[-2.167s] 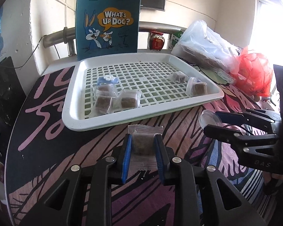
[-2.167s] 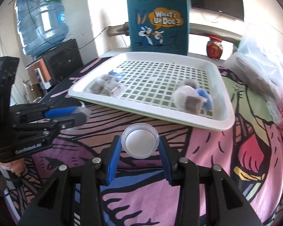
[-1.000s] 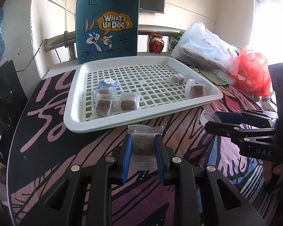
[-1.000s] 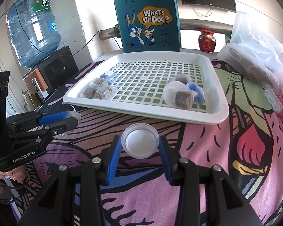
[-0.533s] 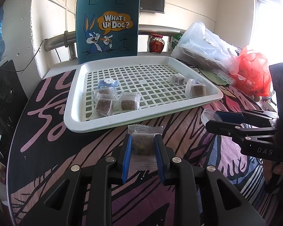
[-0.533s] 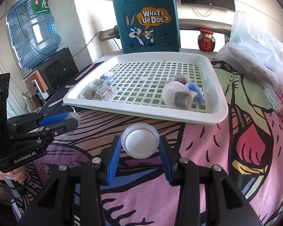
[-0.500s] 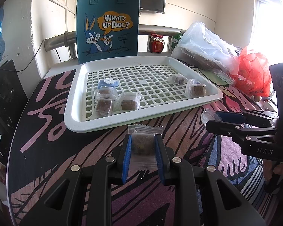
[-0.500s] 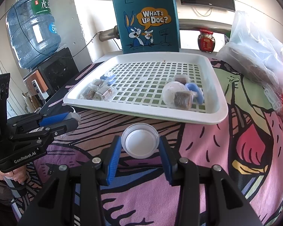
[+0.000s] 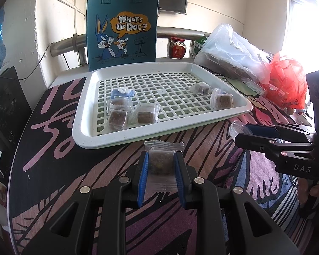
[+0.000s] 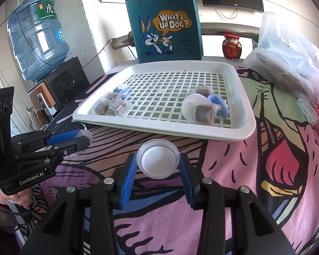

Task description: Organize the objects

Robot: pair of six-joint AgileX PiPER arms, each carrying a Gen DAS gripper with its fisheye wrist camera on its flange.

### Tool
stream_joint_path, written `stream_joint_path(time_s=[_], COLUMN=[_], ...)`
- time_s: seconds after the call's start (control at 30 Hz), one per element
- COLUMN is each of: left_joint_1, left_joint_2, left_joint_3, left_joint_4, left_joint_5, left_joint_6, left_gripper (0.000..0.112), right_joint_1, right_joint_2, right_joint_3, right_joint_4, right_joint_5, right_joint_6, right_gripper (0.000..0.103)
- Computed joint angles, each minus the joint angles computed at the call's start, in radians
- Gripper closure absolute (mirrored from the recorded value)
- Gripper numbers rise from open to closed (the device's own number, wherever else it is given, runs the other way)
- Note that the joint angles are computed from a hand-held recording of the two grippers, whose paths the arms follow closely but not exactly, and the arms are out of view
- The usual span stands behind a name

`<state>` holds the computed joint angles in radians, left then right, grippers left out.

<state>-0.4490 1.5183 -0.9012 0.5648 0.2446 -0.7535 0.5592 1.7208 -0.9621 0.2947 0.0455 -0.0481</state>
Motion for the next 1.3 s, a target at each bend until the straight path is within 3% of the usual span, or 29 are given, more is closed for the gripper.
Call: stream_joint_path(time_s=[0.53, 0.77, 1.3], left_joint_1=[0.003, 0.003, 0.005], left_joint_2=[-0.001, -0.001, -0.001], left_joint_3=[0.0, 0.0, 0.0], left_joint_4=[-0.01, -0.012, -0.019], left_joint_5=[-0.002, -0.001, -0.001], left_joint_6=[0.011, 0.014, 0.022], left_gripper=[0.089, 0.089, 0.089], right_joint_1=[-0.002, -0.01, -0.014], right_joint_2=[0.0, 0.0, 0.001], right_joint_3=[0.001, 0.001, 0.0], right_joint_4=[0.064, 0.219, 0.307], right_joint_5=[0.001, 0.006, 0.01], right_joint_6=[-0.065, -0.219, -0.309], right_gripper=[0.064, 0.064, 0.064])
